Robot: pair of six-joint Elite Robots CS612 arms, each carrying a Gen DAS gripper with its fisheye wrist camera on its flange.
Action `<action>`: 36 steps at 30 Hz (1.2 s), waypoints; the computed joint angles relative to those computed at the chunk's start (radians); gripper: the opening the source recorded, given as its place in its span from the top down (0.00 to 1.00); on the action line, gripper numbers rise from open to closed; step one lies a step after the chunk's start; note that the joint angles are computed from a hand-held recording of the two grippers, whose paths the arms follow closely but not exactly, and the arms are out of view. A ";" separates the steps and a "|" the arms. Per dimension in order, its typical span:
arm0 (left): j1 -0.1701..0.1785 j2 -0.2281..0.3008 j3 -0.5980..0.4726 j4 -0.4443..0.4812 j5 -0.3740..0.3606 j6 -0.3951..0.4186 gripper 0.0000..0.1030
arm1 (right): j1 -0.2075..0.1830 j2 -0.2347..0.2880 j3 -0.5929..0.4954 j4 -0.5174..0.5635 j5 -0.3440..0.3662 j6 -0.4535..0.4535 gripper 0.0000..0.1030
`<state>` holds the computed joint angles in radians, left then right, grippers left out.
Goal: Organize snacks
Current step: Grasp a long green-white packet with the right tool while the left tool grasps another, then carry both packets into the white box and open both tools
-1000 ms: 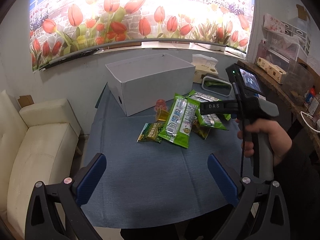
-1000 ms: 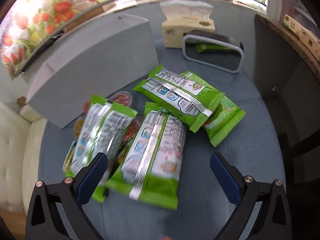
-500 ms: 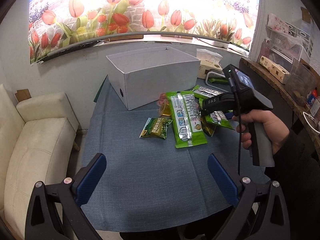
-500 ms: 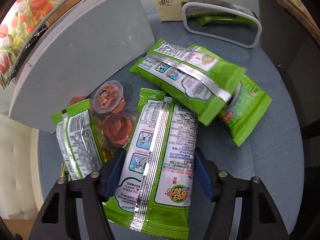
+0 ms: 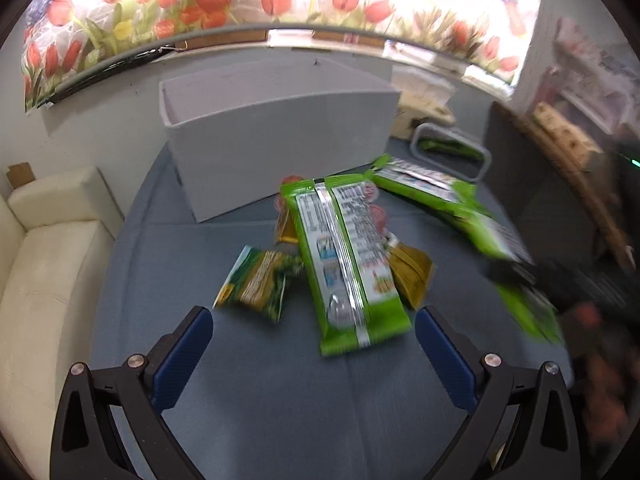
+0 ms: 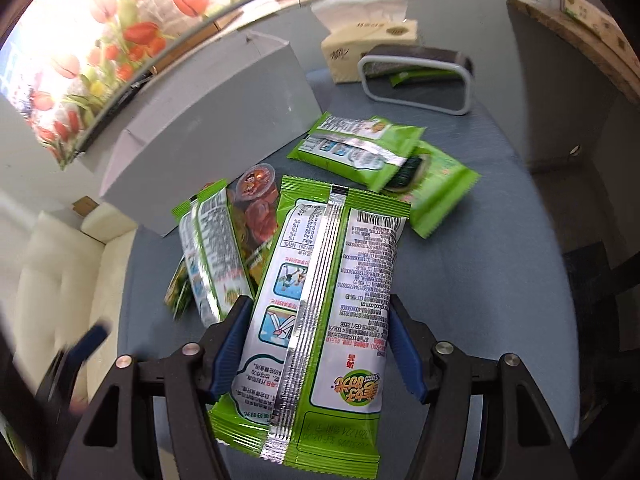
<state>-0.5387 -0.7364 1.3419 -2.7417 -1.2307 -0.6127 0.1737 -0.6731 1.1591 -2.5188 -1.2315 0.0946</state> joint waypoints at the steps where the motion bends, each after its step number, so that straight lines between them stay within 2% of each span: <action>1: 0.000 0.017 -0.027 0.014 0.013 0.014 0.00 | -0.005 -0.005 0.016 -0.021 0.010 0.000 0.32; 4: 0.001 0.077 -0.130 0.095 0.052 0.045 0.00 | -0.020 -0.027 0.076 -0.072 0.021 0.001 0.32; 7: 0.008 0.133 -0.237 0.220 0.066 0.008 0.00 | -0.037 -0.059 0.140 -0.117 0.026 0.007 0.32; 11: 0.020 0.181 -0.315 0.262 0.027 -0.036 0.01 | -0.053 -0.079 0.192 -0.178 0.057 0.026 0.32; 12: 0.021 0.194 -0.338 0.289 0.029 -0.050 0.04 | -0.055 -0.077 0.193 -0.184 0.061 0.025 0.32; 13: 0.023 0.202 -0.352 0.305 0.022 -0.056 0.19 | -0.058 -0.081 0.199 -0.185 0.067 0.021 0.32; 14: 0.026 0.210 -0.363 0.316 0.000 -0.064 0.27 | -0.060 -0.078 0.196 -0.187 0.069 0.024 0.32; 19: 0.033 0.186 -0.311 0.223 -0.045 -0.100 0.37 | -0.064 -0.076 0.194 -0.194 0.077 0.020 0.32; 21: 0.035 0.171 -0.288 0.183 -0.061 -0.098 0.38 | -0.066 -0.077 0.195 -0.197 0.077 0.021 0.32; 28: 0.026 0.098 -0.195 0.050 -0.052 -0.061 0.39 | -0.062 -0.081 0.198 -0.221 0.084 -0.003 0.32; 32: 0.035 0.046 -0.154 -0.015 -0.043 -0.023 0.39 | -0.047 -0.057 0.131 -0.202 0.074 -0.060 0.32; 36: 0.065 0.023 -0.178 -0.028 -0.031 -0.002 0.38 | -0.025 0.000 -0.015 -0.171 0.098 -0.174 0.32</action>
<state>-0.4734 -0.7133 1.1641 -2.7700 -1.2618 -0.6152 0.1488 -0.6730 1.1441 -2.6902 -1.1334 -0.0797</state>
